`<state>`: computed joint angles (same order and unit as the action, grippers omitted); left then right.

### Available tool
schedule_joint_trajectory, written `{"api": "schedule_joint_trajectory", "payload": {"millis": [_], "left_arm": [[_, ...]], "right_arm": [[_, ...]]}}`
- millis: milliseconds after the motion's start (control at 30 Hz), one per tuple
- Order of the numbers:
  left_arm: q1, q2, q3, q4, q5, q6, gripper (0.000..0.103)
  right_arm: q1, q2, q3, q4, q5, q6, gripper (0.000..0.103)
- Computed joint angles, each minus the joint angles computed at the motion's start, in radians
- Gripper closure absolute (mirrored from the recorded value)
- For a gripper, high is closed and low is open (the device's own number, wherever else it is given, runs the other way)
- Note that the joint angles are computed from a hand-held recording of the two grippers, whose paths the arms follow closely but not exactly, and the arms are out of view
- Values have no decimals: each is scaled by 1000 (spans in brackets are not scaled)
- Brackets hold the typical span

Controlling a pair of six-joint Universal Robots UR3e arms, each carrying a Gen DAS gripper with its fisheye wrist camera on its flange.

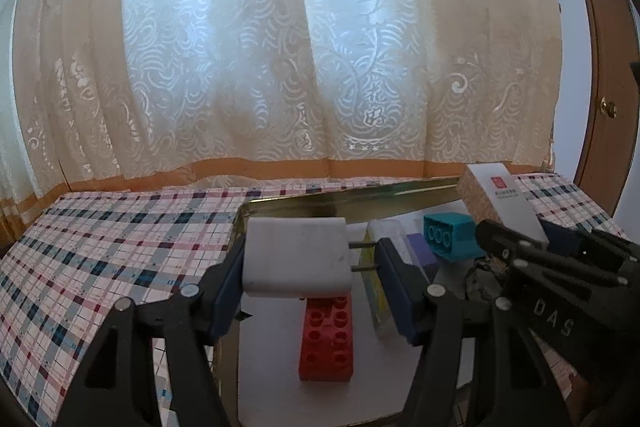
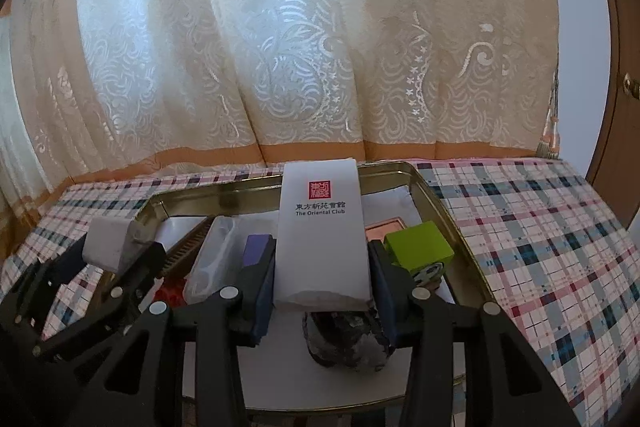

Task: Organize rigid objects
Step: 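Carry the white charger and white box in both tools over the tray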

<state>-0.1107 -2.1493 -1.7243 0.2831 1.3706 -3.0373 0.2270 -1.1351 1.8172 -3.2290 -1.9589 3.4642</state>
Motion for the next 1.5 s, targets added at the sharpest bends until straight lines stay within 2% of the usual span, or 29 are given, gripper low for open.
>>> {"api": "schedule_joint_trajectory", "payload": {"millis": [100, 233, 367, 433, 600, 800, 933, 1267, 1500], "left_arm": [[2, -5, 14, -15, -3, -6, 40], [1, -23, 57, -50, 12, -13, 40], [32, -33, 112, -166, -17, -57, 40], [40, -37, 128, -199, -26, -68, 40], [25, -40, 126, -187, -5, -51, 40], [22, -45, 156, -241, 5, -48, 40], [13, -53, 180, -280, 17, -31, 40], [3, -61, 193, -295, 46, -23, 40], [4, -52, 172, -276, 32, -4, 40]], "right_arm": [[27, 23, -30, 8, -55, -40, 57], [32, 38, -59, 45, -61, -65, 57], [25, 43, -70, 78, -30, -72, 57], [41, 61, -93, 89, -57, -89, 57], [67, 79, -118, 102, -71, -119, 57], [75, 84, -129, 117, -81, -124, 57], [97, 113, -168, 147, -151, -151, 57], [91, 134, -208, 179, -170, -189, 57], [91, 143, -223, 199, -163, -224, 57]]}}
